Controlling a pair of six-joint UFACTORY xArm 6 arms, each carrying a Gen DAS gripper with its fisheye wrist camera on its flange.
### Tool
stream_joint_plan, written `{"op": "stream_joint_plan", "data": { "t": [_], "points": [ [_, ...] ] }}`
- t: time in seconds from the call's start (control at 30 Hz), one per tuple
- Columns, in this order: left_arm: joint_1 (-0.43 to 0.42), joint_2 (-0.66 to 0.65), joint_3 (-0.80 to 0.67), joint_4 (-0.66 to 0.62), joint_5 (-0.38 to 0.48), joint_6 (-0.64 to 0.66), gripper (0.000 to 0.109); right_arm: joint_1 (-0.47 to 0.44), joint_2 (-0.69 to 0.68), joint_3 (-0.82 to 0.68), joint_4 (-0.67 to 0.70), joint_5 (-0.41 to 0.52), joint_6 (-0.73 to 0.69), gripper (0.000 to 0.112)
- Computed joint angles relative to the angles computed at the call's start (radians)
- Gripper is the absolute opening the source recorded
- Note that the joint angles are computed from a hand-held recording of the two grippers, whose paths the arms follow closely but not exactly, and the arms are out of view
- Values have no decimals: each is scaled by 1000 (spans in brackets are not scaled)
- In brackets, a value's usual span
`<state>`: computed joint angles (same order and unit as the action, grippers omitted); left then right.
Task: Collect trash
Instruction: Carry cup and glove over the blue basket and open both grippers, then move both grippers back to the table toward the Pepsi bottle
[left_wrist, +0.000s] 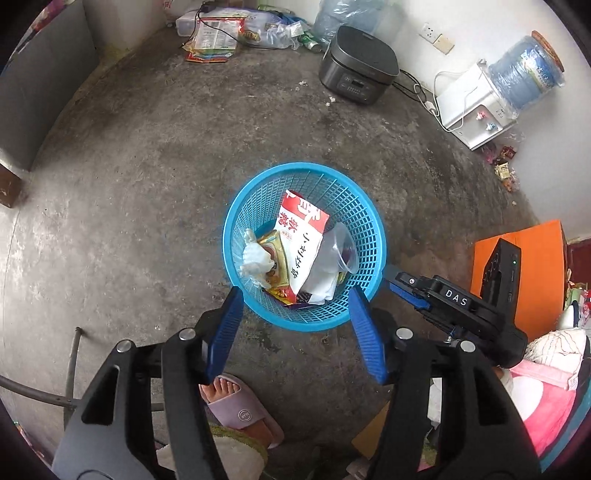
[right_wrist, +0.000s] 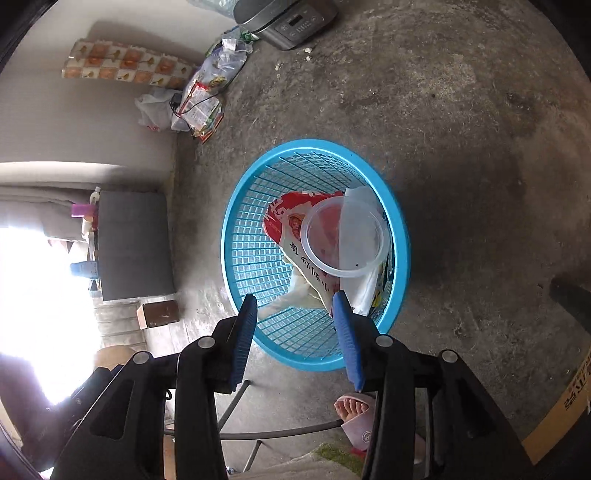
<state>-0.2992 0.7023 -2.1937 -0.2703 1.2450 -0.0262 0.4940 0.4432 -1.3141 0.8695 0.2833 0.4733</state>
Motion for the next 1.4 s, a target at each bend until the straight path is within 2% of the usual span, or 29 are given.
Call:
{"op": "stream_joint_plan", "data": {
  "t": [0.13,0.23,0.37,0.47,0.53,0.57,0.63,0.77,0.87,0.93,1.03,1.13,1.23,1.33,1.4],
  "points": [
    [15,-96,82,1,-57,-5,58,14,-80,90,29,-62,-6,42],
    [23,-213,186,-20,-122,11,59,22,-142,142,-65,-101,66,42],
    [32,-424,387,-65,-254,69,65,29,-234,172,-476,-115,332,42],
    [42,-622,576,-121,-373,138,74,41,-298,144,-790,-89,475,46],
    [45,-766,714,-115,-463,159,84,56,-335,106,-999,-61,571,55],
    [48,-832,773,-104,-496,161,84,67,-352,86,-1104,-52,613,57],
    [66,-963,885,-74,-549,145,87,94,-378,41,-1307,-19,702,72],
    [137,-1217,1098,43,-631,19,91,174,-403,-59,-1594,76,801,96],
    [233,-1391,1226,80,-630,-51,92,226,-396,-114,-1715,105,857,97],
    [312,-1506,1310,99,-612,-87,92,259,-377,-155,-1702,118,833,97],
    [470,-1676,1425,52,-564,-58,92,301,-334,-206,-1567,75,691,97],
    [677,-1811,1496,-55,-463,32,92,354,-260,-283,-1287,36,426,97],
    [972,-1896,1529,-246,-340,195,92,417,-160,-401,-975,39,140,97],
    [1233,-1908,1528,-325,-285,316,92,481,-20,-605,-701,129,-92,96],
    [1383,-1882,1514,-375,-267,400,92,515,110,-806,-589,237,-176,96]
  ]
}}
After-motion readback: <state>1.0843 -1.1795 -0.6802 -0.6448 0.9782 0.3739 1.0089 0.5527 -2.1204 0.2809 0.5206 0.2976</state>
